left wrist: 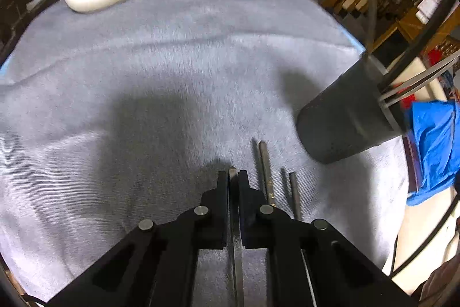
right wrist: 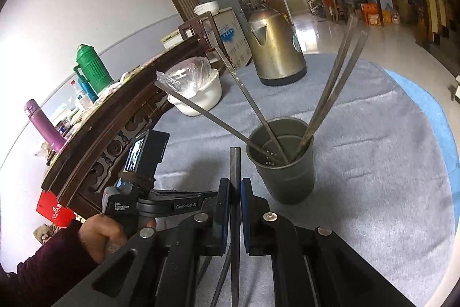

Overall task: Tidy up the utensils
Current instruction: 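Raise the left tool's rod over the grey cup while the right tool carries its rod there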

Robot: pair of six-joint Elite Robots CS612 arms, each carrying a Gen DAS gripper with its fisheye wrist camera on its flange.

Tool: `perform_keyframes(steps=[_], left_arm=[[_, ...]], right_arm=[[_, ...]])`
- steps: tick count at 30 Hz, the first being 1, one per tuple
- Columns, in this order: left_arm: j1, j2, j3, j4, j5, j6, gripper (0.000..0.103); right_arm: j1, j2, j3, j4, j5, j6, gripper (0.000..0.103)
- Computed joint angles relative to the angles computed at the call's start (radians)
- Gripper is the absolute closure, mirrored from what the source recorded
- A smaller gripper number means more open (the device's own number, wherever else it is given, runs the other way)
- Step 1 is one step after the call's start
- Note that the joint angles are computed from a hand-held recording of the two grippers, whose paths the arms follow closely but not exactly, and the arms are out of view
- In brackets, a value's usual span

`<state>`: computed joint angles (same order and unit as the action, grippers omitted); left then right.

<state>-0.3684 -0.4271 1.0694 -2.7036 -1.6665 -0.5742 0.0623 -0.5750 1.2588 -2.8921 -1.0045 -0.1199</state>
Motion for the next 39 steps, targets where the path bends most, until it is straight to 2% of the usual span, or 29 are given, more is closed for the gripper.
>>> perform_keyframes(steps=[7, 10, 17, 21, 26, 32, 36, 39], left_arm=[[-0.016, -0.088, 0.131, -0.224, 0.103, -0.011, 0.097], [-0.028, -0.127, 0.190, -0.333, 0.167, 0.003, 0.097], [-0.042, -0.184, 0.266, -0.526, 0.274, 0.012, 0.097], [-0.057, -0.208, 0.297, -0.649, 0.336, 0.026, 0.097], [-0.073, -0.209, 0.289, -0.753, 0.406, 0.066, 0.097], [-0.091, -0.194, 0.259, -0.892, 0.480, 0.133, 0.097], [-0.095, -0.168, 0.219, -0.975, 0.510, 0.172, 0.097], [-0.100, -0.147, 0.181, -0.998, 0.536, 0.197, 0.097]], right_arm=[[-0.006, -0.011, 0.027, -0.134, 0.025, 0.039, 0.095], [-0.009, -0.015, 0.044, -0.232, 0.035, 0.071, 0.095], [-0.017, -0.015, 0.065, -0.453, 0.041, 0.164, 0.095], [-0.020, -0.005, 0.053, -0.592, 0.014, 0.233, 0.095], [-0.013, 0.009, 0.026, -0.697, -0.049, 0.257, 0.095], [0.004, 0.041, -0.031, -0.827, -0.162, 0.291, 0.095], [0.020, 0.063, -0.071, -0.881, -0.225, 0.274, 0.095], [0.033, 0.085, -0.108, -0.901, -0.271, 0.254, 0.095]])
